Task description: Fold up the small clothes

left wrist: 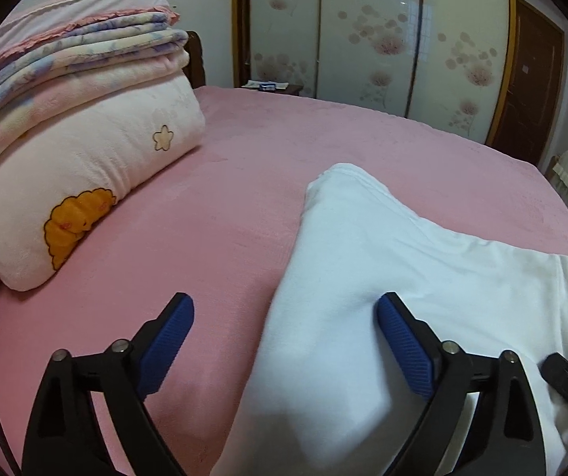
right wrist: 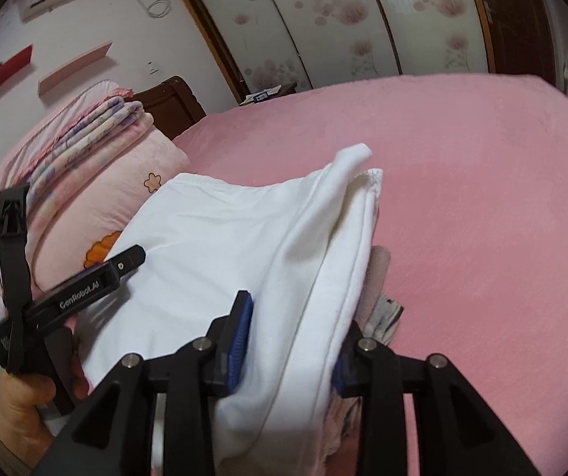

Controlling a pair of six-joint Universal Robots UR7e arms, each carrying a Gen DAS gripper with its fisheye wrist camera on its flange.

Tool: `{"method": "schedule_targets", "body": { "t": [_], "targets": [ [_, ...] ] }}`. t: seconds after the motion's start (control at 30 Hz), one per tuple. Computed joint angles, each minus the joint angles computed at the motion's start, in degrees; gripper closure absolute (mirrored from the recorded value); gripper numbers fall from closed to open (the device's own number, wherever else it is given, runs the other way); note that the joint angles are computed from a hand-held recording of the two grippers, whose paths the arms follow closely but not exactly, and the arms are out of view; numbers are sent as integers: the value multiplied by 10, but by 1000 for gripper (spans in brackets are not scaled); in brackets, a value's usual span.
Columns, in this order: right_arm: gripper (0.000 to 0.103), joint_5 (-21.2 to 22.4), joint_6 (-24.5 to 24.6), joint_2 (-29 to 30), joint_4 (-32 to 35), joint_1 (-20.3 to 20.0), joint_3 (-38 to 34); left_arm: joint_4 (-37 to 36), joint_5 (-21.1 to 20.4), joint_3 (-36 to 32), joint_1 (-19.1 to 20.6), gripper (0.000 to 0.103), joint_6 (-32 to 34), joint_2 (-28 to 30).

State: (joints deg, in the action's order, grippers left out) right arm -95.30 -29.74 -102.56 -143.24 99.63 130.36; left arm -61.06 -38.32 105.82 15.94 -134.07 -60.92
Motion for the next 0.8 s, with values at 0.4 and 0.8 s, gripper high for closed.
{"method": "schedule_targets", "body": {
  "t": [0.4, 0.8],
  "targets": [
    [40, -62, -20, -87, 3, 19, 13, 67, -96, -73, -45, 0, -24, 40],
    [40, -123, -2, -225, 163, 59, -43, 227, -159, -265, -143, 0, -76, 138]
  ]
}}
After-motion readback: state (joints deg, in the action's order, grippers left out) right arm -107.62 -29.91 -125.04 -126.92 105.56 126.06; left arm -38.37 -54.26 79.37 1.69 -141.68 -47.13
